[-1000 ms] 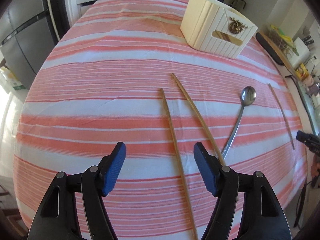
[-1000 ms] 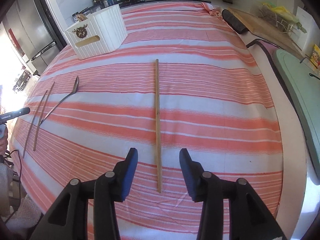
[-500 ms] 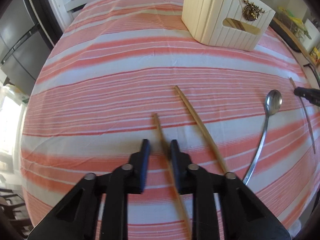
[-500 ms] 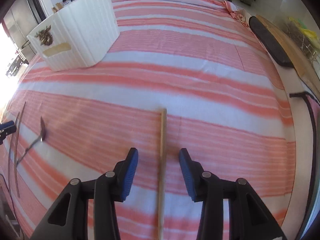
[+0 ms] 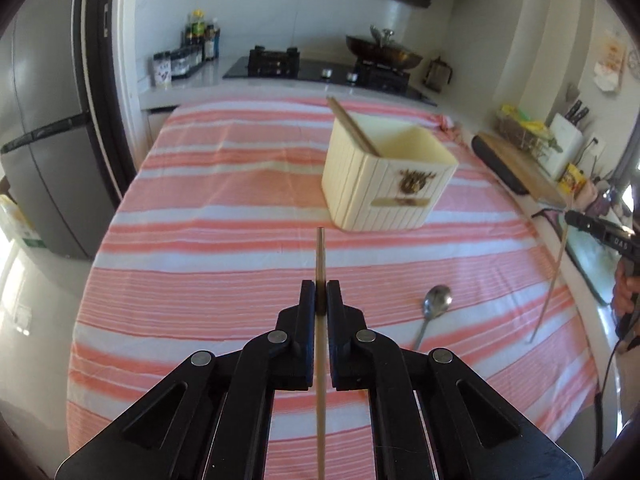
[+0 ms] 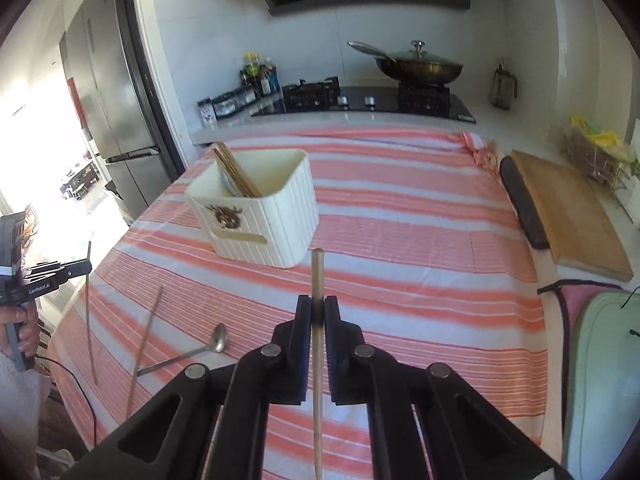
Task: Organize utensils
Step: 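Lift both held chopsticks up over the cream box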
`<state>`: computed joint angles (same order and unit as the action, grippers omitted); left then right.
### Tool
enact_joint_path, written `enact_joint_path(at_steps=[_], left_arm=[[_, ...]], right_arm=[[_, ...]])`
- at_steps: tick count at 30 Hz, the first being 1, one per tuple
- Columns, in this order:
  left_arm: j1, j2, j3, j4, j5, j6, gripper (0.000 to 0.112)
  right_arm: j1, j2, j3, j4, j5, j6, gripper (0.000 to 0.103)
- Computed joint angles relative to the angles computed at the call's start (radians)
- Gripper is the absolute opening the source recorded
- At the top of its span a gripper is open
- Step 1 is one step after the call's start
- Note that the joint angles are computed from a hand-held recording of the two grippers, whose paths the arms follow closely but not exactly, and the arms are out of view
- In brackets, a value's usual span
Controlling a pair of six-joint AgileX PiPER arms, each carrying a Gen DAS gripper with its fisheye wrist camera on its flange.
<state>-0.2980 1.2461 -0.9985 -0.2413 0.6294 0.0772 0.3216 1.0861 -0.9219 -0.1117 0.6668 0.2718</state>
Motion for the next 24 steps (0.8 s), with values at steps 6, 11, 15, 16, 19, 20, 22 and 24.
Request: enact_joint_path(at_steps=[6, 11, 15, 16, 19, 20, 22, 24], left_arm=[[0.009, -0.001, -0.173, -0.057, 0.035, 0.015, 0.003], [0.009, 0.125, -0.461, -0.012, 0.031, -0.061, 0.003], [-0.038, 0.308, -0.722, 0.137, 0.015, -0.223, 0.003], [-0.054, 0.361, -0.788, 0.178, 0.018, -0.260, 0.003], [-0.090, 0.478, -0.906, 0.260, 0.020, -0.327, 0.003], [-0.100, 0.519, -0.946, 0.273, 0.035, -0.335, 0.003], [-0.117, 0.604, -1.028, 0.283, 0.085, -0.345, 0.003], [-0.122, 0.703, -1.139, 0.259, 0.176, -0.322, 0.003]], right_arm=[[0.087, -0.013, -0.119, -0.143, 0.037, 0.112, 0.007], [0.063, 0.104, -0.344, -0.177, 0.023, 0.102, 0.007], [0.041, 0.280, -0.607, -0.149, 0.032, 0.055, 0.007], [0.042, 0.320, -0.663, -0.149, 0.029, 0.050, 0.007], [0.051, 0.432, -0.792, -0.148, -0.003, 0.044, 0.007], [0.055, 0.471, -0.826, -0.139, -0.008, 0.038, 0.007], [0.066, 0.560, -0.913, -0.130, 0.037, 0.026, 0.007], [0.071, 0.684, -1.044, -0.094, 0.158, -0.012, 0.007]])
